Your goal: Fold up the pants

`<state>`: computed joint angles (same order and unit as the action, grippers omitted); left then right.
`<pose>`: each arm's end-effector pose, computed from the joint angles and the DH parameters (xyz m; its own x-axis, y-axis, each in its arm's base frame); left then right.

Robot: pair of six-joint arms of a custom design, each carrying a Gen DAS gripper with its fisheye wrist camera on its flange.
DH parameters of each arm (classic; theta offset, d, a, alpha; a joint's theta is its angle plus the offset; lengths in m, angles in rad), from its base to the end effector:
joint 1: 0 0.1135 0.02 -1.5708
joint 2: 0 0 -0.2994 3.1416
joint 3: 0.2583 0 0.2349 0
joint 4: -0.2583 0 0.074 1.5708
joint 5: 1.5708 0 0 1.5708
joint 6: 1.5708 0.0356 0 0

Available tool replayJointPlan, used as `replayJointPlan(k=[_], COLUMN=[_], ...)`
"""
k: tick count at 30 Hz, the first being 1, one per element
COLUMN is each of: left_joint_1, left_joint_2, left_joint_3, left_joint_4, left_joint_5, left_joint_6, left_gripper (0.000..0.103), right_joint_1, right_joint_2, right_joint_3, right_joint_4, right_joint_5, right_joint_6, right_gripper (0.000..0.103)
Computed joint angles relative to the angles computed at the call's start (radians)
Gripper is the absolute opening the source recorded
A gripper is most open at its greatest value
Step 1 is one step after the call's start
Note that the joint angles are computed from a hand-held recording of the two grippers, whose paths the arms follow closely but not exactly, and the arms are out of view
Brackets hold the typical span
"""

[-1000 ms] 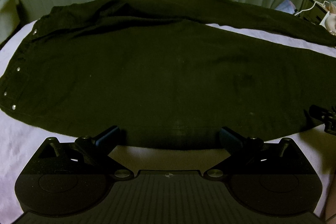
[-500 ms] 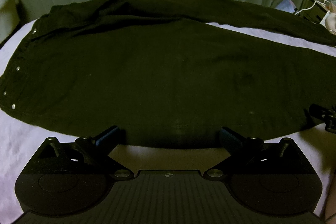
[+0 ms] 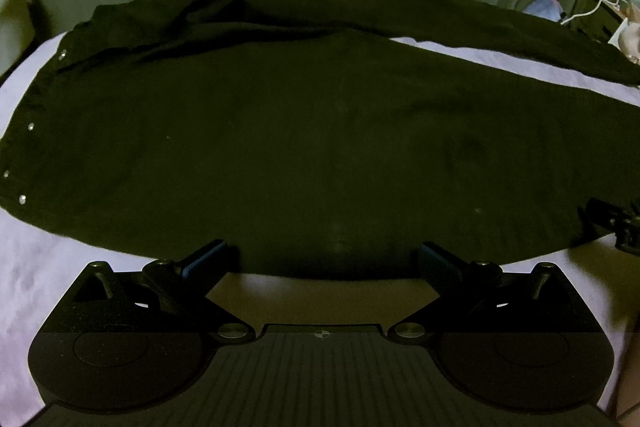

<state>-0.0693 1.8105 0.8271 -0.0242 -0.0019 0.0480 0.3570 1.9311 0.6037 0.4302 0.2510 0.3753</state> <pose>0.3246 -0.0225 0.1559 -0.8393 0.1064 -0.5332 0.1086 0.9937 0.0272 0.2900 0.0987 0.1029 -0.7522 0.0984 -0.6515 0.0886 0.9949 0.0480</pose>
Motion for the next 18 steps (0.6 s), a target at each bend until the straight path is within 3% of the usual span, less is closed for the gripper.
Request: replayJointPlan(k=[11,18], left_joint_1=[0.019,0.002], left_joint_2=[0.000,0.024], left_joint_3=[0.036,0.146], left_joint_4=[-0.041,0.006], left_joint_5=[0.021,-0.098], left_joint_6=[-0.043,-0.208], left_gripper=[0.103,0.103], right_joint_1=[-0.077,-0.114], right_joint_2=[0.038,0.120], right_joint_3=[0.081,0.206], right_joint_4=[-0.063,-0.162], right_joint_5=[-0.082,-0.082], right_joint_6=[0.015,0.059], right_gripper=[0.099,0.099])
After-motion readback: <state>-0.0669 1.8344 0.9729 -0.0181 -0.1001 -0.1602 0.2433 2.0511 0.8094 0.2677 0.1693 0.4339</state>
